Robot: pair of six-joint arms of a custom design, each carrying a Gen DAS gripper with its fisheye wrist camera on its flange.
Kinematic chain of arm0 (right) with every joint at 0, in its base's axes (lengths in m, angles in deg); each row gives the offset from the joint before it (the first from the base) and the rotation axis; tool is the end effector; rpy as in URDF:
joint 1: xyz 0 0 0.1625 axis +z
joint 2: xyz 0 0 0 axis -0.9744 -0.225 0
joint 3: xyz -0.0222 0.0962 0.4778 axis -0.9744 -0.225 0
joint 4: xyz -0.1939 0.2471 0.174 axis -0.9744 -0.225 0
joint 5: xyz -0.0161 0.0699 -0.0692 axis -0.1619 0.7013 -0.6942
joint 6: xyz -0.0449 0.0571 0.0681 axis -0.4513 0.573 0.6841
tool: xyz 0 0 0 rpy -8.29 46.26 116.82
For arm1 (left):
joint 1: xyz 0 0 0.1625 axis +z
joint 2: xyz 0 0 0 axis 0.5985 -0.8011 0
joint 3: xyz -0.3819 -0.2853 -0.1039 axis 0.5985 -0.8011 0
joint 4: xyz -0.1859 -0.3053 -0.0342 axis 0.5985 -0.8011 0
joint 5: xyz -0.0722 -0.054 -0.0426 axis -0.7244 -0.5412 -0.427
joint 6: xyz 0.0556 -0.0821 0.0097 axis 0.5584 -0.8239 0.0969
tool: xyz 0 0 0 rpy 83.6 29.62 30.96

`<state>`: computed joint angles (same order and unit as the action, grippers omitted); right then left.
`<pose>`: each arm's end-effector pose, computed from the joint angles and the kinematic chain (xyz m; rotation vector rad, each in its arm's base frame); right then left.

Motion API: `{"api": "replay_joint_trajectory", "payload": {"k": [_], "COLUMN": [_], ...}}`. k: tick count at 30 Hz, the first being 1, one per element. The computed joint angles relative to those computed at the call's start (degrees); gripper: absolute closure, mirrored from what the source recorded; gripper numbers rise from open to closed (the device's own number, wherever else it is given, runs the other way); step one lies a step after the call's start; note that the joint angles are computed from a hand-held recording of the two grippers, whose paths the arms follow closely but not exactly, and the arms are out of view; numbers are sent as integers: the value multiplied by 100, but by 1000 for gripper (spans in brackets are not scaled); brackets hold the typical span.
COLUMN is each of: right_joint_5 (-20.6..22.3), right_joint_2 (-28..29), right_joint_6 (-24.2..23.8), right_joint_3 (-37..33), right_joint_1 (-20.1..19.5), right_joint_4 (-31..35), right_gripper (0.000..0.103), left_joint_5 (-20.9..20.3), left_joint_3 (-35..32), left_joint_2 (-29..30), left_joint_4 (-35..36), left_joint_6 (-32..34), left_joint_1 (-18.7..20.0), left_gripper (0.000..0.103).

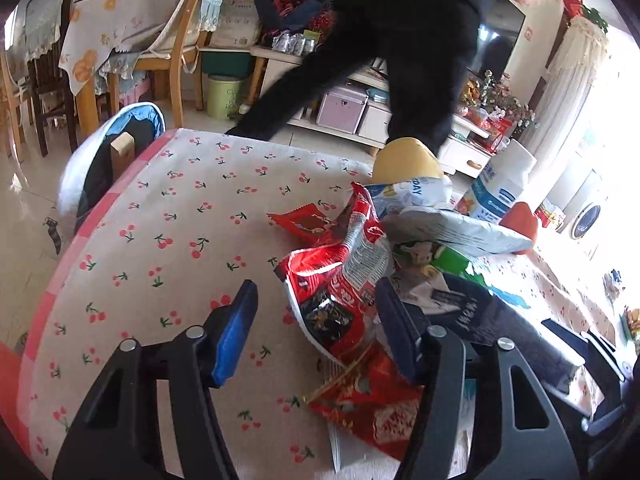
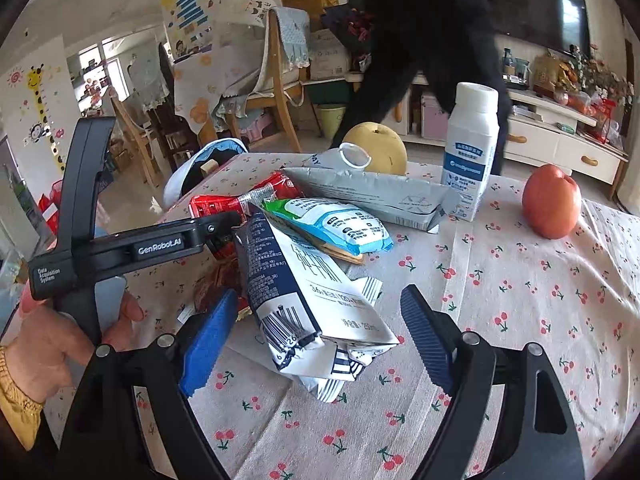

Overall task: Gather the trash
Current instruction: 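Grasp the red wrapper with the left tool while the right tool grasps the dark foil bag, then carry the red wrapper and dark foil bag over the pink bucket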

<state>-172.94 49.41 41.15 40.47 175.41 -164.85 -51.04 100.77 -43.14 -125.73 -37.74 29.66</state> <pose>0.2209 -0.7128 0.0820 1.0314 -2.5410 0.6642 -0.0884 -0.7126 0.1305 0.0442 2.3468 -1.1047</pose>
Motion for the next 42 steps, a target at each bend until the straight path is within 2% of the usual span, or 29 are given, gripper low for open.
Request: {"api": "replay_joint_trajectory", "payload": {"k": [2, 3, 4, 6, 10, 15, 19, 26, 36, 42], "right_joint_5": [-73, -98, -182, -268, -283, -242, -246, -111, 311, 611], "right_joint_2": [54, 69, 95, 124, 137, 77, 16, -178, -598, -806], "right_joint_6": [-105, -155, -213, -351, -596, -620, -599, -297, 606, 1139], "right_joint_3": [-31, -22, -20, 23, 146, 317, 440, 696, 1070, 1330], "right_joint_1": [1, 4, 22, 46, 91, 134, 185, 189, 88, 45], "right_joint_4": [-7, -41, -114, -284, -484, -427, -440, -436, -322, -398], "right_gripper": [20, 27, 38, 43, 56, 68, 70, 72, 72, 72], "left_joint_5": [-118, -153, -169, -166, -177, -147, -92, -131, -281, -146], "left_joint_3": [-108, -155, -184, -204, -153, -44, 102, 539, 1333, 1895], "left_joint_2": [43, 72, 90, 113, 105, 44, -16, -244, -555, -729], "left_joint_4": [77, 92, 108, 170, 38, -8, -128, -465, -1229, -1831], "left_joint_6": [-28, -26, -26, -54, -58, -237, -371, -657, -789, -888], "left_joint_1": [47, 59, 67, 70, 47, 2, -57, -138, -353, -551], "left_gripper": [52, 59, 66, 74, 83, 88, 92, 94, 95, 95]}}
